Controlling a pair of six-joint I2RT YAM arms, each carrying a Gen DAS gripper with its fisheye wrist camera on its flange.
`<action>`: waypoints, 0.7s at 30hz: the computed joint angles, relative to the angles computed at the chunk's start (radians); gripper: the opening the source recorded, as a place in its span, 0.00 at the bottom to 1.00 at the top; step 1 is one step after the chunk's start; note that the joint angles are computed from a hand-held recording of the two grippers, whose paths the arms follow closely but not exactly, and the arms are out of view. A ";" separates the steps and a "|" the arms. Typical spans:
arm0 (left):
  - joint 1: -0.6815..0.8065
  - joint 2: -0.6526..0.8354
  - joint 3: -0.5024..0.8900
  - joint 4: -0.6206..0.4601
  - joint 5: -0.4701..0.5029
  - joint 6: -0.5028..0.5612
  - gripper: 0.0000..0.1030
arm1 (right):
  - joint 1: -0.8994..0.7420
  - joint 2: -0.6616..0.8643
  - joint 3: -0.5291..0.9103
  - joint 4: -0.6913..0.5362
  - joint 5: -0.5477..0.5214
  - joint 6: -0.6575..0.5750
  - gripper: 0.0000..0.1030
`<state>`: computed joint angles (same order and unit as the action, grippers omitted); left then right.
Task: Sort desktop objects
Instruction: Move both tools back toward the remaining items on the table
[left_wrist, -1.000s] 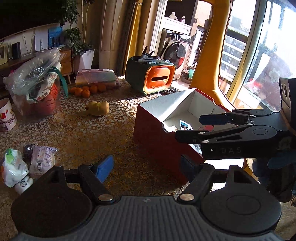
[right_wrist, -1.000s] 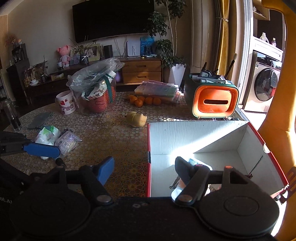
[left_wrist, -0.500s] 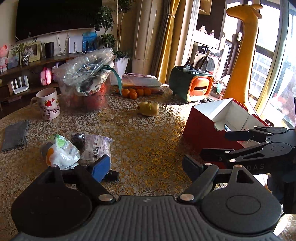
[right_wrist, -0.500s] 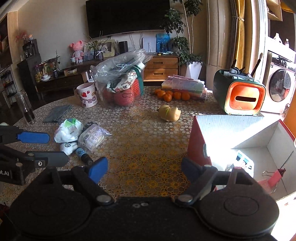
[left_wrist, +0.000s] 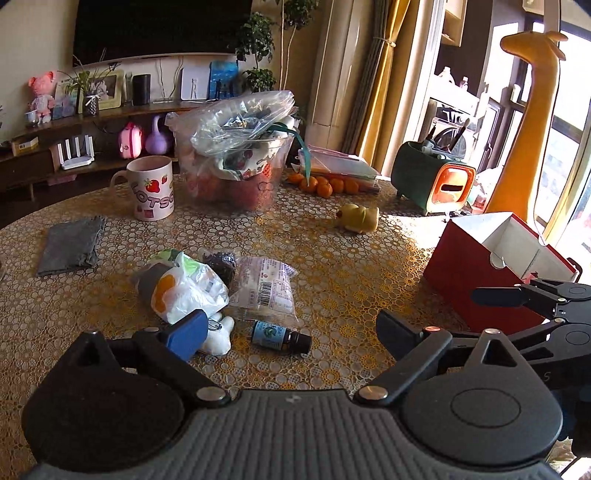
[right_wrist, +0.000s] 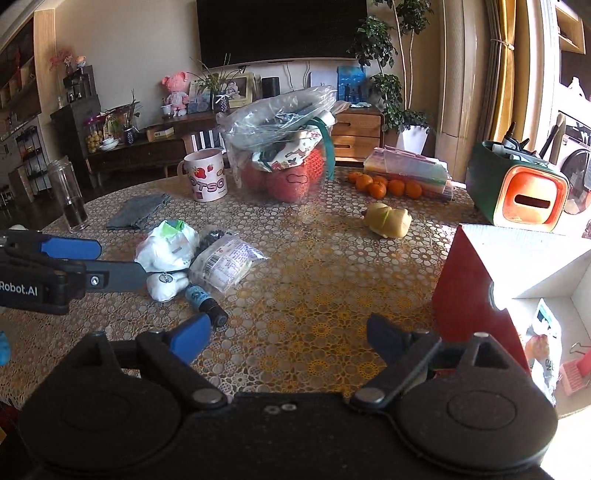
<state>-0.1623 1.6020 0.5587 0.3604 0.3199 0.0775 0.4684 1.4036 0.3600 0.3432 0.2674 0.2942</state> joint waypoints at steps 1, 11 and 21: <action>0.009 0.013 -0.002 0.019 0.004 0.001 0.98 | 0.006 0.023 0.009 0.010 0.001 -0.001 0.89; 0.065 0.180 0.066 0.093 0.001 0.029 1.00 | 0.041 0.221 0.084 0.101 0.001 -0.001 0.89; 0.096 0.336 0.279 0.010 -0.046 -0.001 1.00 | 0.055 0.419 0.211 0.170 -0.029 -0.036 0.89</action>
